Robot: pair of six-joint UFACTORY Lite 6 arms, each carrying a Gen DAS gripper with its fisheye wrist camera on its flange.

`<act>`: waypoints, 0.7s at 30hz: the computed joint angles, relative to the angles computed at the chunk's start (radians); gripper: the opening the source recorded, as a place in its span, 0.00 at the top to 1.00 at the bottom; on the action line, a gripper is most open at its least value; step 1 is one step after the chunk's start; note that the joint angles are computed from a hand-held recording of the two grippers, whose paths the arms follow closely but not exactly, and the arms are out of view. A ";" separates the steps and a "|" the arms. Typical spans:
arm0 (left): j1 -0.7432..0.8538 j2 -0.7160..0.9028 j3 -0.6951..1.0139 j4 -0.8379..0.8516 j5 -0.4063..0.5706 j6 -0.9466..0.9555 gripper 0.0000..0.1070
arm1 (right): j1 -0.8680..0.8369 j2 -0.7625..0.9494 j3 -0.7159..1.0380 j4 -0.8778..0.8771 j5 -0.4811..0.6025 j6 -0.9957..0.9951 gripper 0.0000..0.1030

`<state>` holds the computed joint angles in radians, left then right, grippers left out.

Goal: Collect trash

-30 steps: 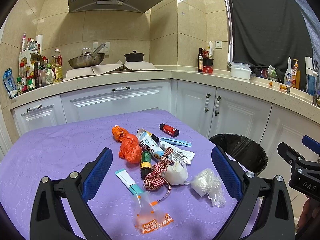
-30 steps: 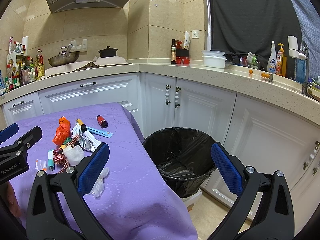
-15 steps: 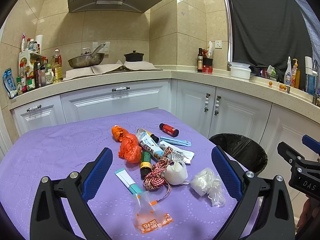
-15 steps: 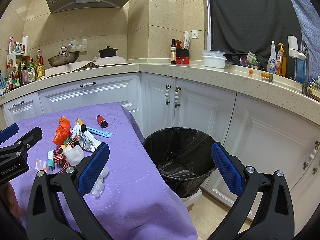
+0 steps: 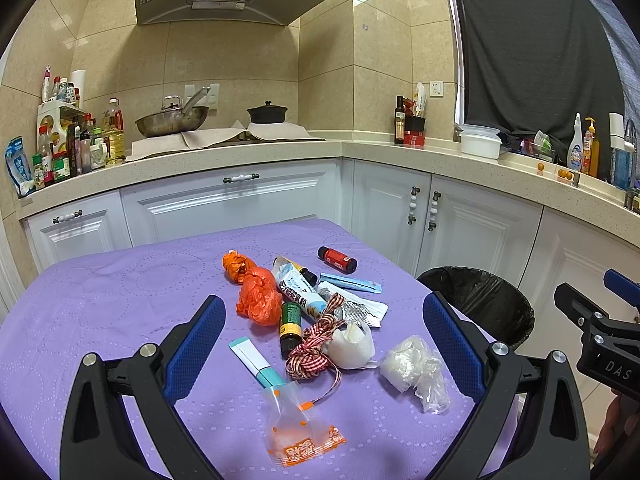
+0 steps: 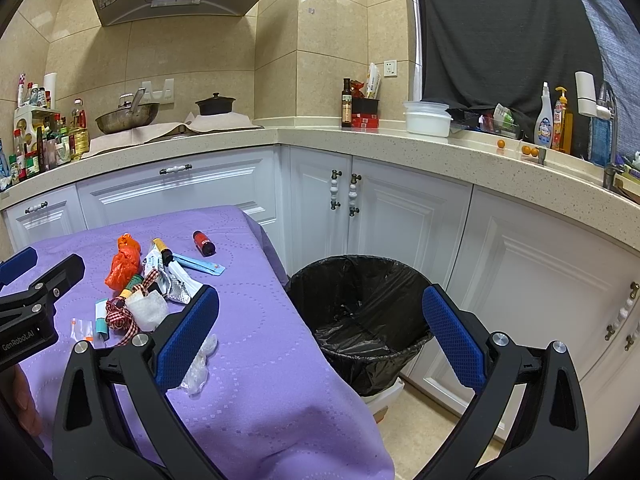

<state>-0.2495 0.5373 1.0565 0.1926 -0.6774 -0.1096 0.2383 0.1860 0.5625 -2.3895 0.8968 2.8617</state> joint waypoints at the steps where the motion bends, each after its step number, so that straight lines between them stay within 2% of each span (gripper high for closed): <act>1: 0.000 0.000 0.000 0.000 0.000 0.000 0.10 | 0.000 0.000 0.000 0.000 0.001 0.000 0.04; 14: 0.001 0.002 0.000 0.005 0.000 -0.005 0.10 | 0.022 0.015 0.015 0.023 0.004 -0.005 0.04; 21: 0.025 0.032 -0.017 0.000 -0.015 0.015 0.10 | 0.004 0.034 0.019 -0.048 -0.021 0.034 0.04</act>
<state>-0.2241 0.5692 1.0399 0.1930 -0.6924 -0.0943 0.2420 0.2198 0.5816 -2.4376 0.8759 2.8961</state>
